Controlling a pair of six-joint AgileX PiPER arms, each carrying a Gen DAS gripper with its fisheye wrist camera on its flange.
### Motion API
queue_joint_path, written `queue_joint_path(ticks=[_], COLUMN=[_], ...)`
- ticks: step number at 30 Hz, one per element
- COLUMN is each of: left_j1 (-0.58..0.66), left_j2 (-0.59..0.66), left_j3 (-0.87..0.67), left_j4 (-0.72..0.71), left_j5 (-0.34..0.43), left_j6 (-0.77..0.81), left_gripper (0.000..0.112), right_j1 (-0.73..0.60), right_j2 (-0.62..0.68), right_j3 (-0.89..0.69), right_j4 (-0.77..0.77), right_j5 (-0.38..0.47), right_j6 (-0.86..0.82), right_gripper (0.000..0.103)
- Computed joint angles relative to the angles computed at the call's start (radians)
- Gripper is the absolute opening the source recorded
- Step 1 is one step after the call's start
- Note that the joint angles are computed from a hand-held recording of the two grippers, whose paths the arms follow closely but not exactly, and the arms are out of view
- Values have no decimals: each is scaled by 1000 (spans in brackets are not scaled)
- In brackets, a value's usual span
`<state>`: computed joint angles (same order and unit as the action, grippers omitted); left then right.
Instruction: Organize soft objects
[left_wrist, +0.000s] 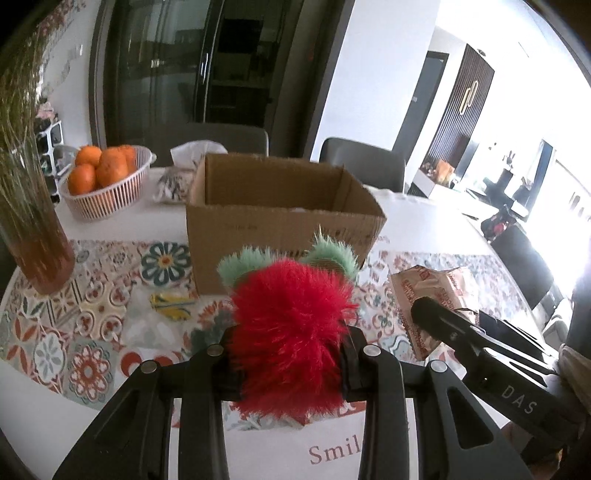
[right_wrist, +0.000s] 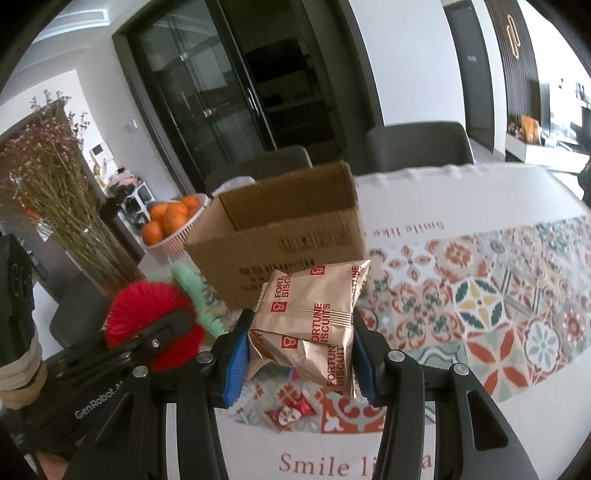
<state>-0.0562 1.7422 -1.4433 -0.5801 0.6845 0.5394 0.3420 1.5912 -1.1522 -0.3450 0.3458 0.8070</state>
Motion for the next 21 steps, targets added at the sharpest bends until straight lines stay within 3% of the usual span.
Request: queue_joint_path(ticks=[8, 21], left_j1=[18, 26], left_j2=[12, 104], left_j3=[-78, -290], left_j4=[-16, -6], left_j5=[14, 40], left_j6=[10, -11], left_gripper=[34, 34], right_j1=[11, -1], right_j2=[10, 84], right_j3=[-69, -241], right_j4=[-79, -60], right_j5=[5, 27], right_j6=[46, -27], right_gripper=[50, 50])
